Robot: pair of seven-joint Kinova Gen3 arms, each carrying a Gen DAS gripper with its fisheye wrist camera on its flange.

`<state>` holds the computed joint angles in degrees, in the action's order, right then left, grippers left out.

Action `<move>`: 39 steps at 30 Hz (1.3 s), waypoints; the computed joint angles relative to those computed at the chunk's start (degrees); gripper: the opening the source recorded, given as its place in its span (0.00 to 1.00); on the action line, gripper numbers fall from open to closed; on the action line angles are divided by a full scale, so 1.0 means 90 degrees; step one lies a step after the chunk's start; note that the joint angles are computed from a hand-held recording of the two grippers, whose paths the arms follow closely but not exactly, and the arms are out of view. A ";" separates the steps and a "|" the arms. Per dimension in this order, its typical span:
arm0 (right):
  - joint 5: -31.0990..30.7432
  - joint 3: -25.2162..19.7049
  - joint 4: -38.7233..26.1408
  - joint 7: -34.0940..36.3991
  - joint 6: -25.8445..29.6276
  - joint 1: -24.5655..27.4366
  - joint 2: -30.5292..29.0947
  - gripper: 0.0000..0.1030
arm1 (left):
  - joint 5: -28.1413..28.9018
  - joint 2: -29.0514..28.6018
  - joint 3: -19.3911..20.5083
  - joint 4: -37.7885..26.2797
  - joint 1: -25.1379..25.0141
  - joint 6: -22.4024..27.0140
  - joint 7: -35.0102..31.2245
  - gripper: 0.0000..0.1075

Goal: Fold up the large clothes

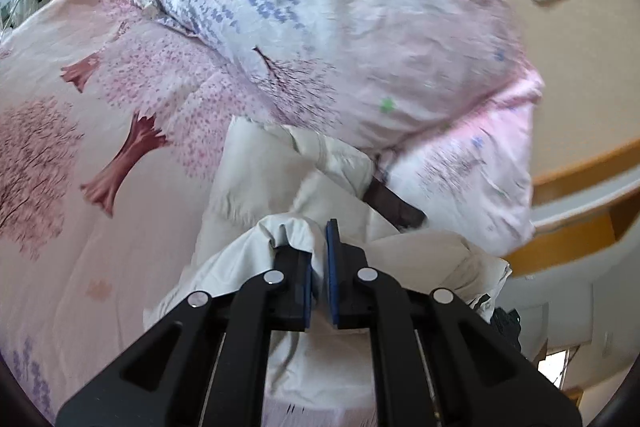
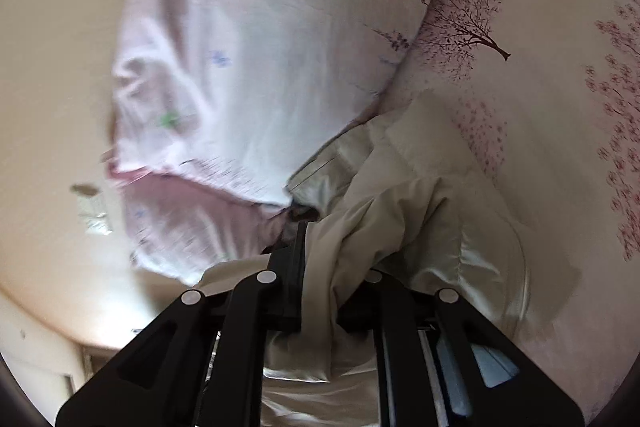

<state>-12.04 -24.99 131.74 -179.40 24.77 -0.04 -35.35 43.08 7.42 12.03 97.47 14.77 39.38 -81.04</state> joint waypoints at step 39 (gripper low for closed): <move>0.2420 0.0557 -0.2417 0.1350 0.3707 -0.1107 0.2680 0.04 | -0.5331 0.2140 -0.0345 -0.3663 0.2177 0.2461 0.1629 0.23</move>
<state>9.74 -19.97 109.98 -167.25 58.13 -10.01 -11.23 -4.89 26.68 8.93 64.50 34.36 61.53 -66.38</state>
